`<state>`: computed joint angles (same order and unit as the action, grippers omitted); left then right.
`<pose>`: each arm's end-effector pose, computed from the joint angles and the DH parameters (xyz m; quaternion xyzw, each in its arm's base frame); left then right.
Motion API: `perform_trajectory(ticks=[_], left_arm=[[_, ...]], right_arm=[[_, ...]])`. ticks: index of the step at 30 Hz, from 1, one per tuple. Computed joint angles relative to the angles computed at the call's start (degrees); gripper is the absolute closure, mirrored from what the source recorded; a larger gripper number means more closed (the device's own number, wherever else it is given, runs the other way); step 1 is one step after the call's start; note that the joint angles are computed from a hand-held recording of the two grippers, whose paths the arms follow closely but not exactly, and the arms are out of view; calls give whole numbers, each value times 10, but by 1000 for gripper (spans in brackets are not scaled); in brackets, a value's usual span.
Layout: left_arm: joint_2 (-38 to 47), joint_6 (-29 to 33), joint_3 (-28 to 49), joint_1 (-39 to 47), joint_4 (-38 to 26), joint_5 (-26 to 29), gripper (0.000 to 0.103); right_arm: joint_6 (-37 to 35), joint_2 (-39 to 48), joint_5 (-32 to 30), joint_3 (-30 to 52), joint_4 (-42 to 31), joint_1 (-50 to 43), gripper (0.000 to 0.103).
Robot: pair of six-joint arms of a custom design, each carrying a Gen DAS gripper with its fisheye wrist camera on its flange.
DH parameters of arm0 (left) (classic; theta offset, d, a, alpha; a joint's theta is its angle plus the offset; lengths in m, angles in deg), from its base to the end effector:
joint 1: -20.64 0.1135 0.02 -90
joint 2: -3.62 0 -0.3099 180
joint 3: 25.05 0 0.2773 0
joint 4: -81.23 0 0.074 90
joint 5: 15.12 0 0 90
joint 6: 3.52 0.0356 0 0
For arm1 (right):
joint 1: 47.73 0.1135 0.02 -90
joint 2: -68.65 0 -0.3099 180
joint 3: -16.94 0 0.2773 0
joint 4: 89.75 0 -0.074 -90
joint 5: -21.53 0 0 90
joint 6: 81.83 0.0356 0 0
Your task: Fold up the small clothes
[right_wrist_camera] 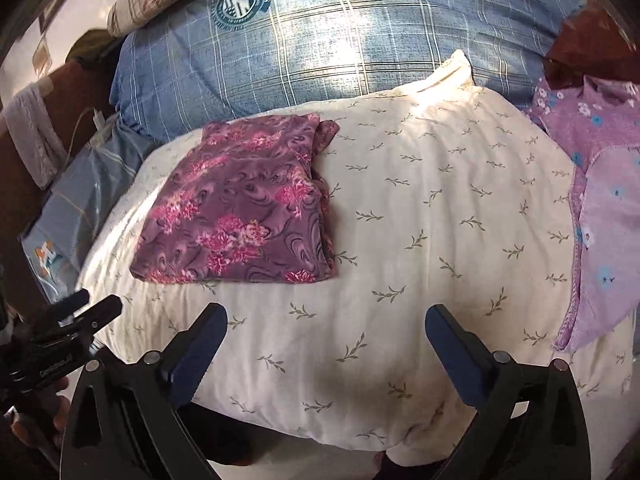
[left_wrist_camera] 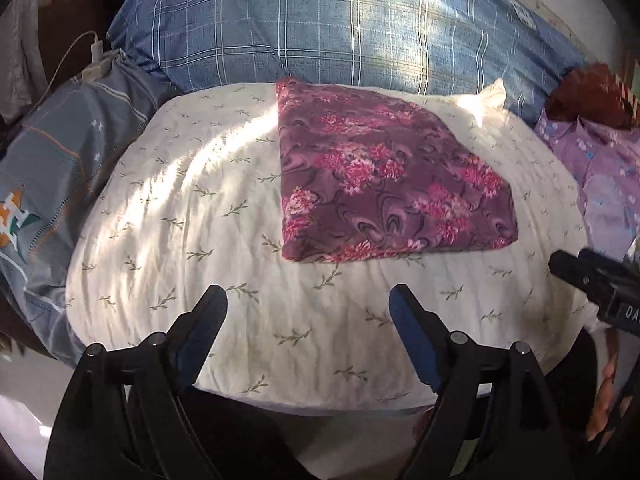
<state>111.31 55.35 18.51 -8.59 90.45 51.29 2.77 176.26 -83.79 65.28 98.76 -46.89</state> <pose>0.2657 -0.1323 0.0720 -0.0771 0.9322 0.0201 0.3531 0.3238 0.0142 0.0866 -0.0955 0.9297 0.1122 0.3375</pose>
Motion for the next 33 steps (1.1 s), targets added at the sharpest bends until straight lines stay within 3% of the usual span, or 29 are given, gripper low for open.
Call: perform_trajectory(ticks=[4,14,23,27,33], left_arm=[[3,-17,11,-1,-36,-34,19],[-23,-21,-11,10,-50,-30,19],[6,-41,22,-14,-89,-45,19],[10,-46,34,-23,-106,-47,19],[-23,-51,17,-37,-102,-60,19]], right_arm=[[-8,17,2,17,-17,13,3],[-25,23,41,20,3,24,3],[-59,-16,58,-40,56,26,3],[-80,-45,97,-91,113,41,2],[-83,-71,100,-103,105,44,1]])
